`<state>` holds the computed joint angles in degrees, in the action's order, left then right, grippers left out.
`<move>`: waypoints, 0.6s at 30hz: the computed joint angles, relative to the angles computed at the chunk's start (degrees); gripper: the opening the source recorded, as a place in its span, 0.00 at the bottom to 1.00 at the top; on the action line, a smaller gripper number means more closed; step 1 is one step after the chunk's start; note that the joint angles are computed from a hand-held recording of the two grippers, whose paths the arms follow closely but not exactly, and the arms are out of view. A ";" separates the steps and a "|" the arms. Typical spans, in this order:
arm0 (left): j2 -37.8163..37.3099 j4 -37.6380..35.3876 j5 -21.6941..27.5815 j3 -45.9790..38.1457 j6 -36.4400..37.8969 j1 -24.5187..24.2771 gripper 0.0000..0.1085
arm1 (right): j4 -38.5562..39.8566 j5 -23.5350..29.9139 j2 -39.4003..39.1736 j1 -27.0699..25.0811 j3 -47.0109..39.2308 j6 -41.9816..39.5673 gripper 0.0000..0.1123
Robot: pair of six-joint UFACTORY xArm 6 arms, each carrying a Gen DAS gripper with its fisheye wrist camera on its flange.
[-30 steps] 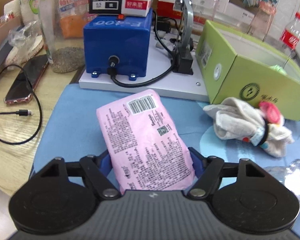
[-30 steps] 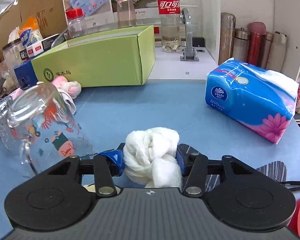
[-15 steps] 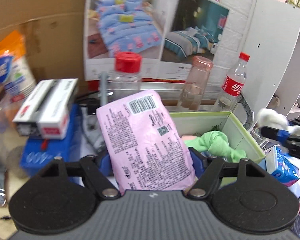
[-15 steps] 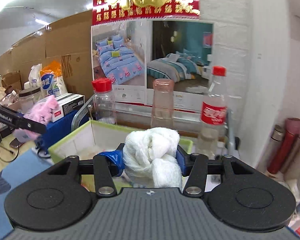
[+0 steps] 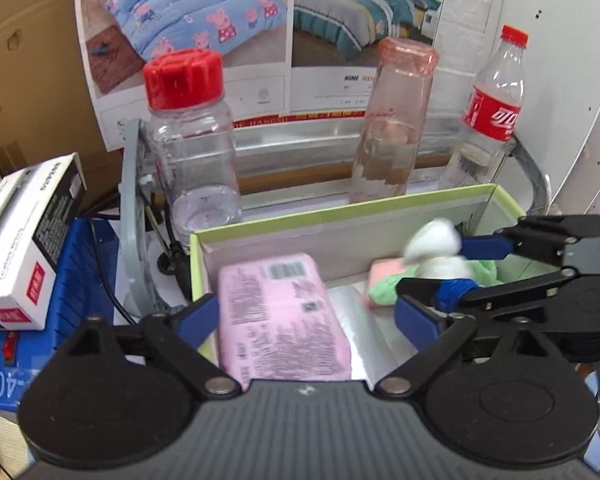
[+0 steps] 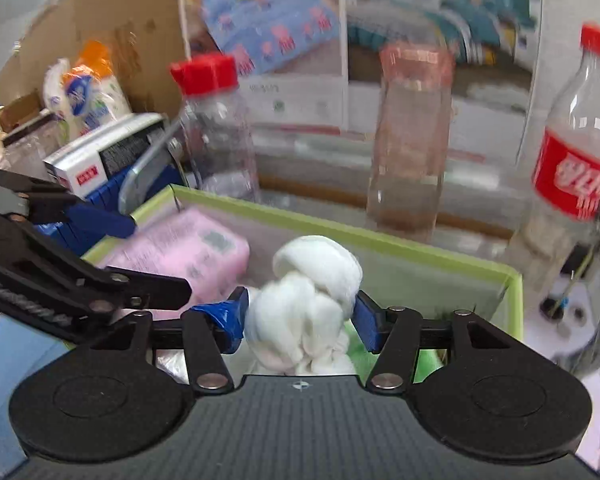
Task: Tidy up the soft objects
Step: 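Carry the wet-wipe pack and white sock into the green box and release both, then move both tools back to the remaining socks beside the green box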
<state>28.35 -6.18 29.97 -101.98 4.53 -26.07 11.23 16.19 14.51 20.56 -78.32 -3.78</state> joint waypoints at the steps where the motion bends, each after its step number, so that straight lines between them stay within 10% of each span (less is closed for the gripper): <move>1: -0.67 1.50 -1.06 1.03 -1.26 0.00 0.95 | 0.42 -0.90 -0.14 0.09 0.43 0.51 0.39; 6: -4.00 15.58 -5.10 5.77 -11.20 0.03 0.94 | -0.18 -7.42 -2.56 0.31 3.92 2.42 0.44; 18: -16.89 15.33 -11.56 22.37 -11.70 -0.10 0.94 | -19.88 -9.88 -16.77 0.91 17.64 19.99 0.51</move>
